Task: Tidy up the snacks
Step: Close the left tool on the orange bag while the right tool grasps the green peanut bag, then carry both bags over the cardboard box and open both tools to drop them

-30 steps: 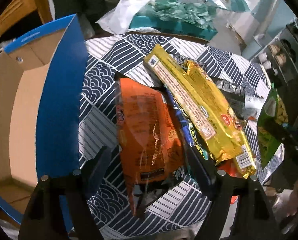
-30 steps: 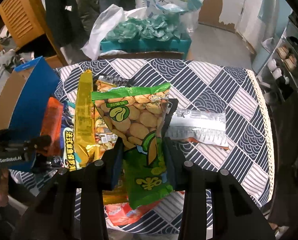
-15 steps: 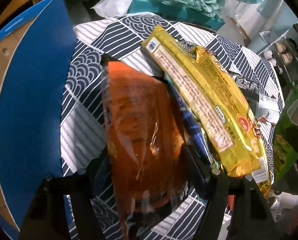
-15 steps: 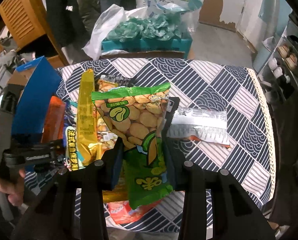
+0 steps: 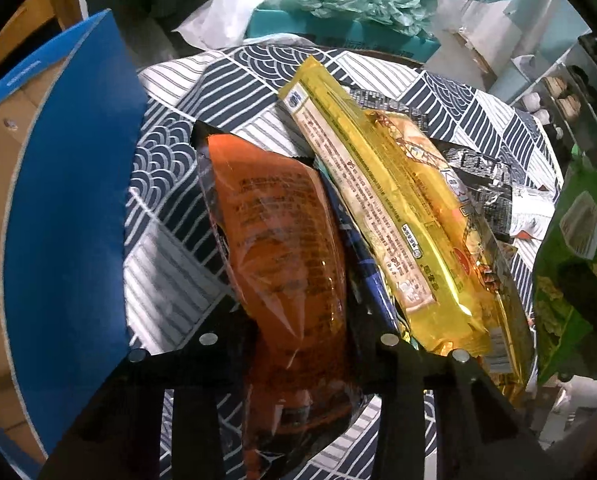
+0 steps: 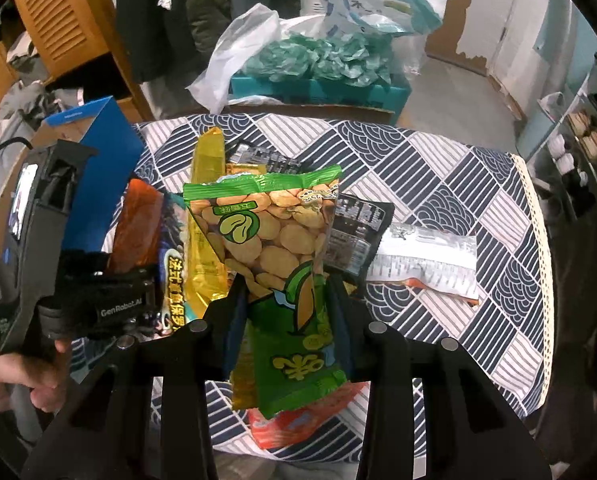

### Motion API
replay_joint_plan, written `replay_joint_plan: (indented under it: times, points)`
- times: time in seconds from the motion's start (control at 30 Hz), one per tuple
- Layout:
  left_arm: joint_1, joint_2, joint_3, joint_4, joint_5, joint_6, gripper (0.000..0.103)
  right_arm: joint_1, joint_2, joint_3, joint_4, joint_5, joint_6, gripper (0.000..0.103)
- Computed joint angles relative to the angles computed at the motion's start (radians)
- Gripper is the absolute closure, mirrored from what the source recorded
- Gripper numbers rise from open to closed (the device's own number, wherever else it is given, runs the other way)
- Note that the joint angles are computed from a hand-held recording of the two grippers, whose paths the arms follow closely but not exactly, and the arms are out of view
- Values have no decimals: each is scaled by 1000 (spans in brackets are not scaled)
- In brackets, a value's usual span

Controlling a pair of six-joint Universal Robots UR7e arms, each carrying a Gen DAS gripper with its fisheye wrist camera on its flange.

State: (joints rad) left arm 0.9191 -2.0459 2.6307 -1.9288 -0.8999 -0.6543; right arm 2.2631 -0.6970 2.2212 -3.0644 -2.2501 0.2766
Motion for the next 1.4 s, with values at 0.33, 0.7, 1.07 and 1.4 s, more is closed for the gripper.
replay_joint_plan:
  times: [0.33,0.7,1.07,1.4]
  points:
    - [-152,-187,-35,336,92,-151,64,29,-2,-24,8,6,10,66]
    - [-426,-377,-106,712,96,-360,64,75,-2,-62,25,12,15,66]
    - [-633,-481,-222,1064,84,-596,64,132,1,-109,42,48,17,66]
    - [-740,-539,-334,1320,77,-781,64,180,42,-197,78,95,4,66]
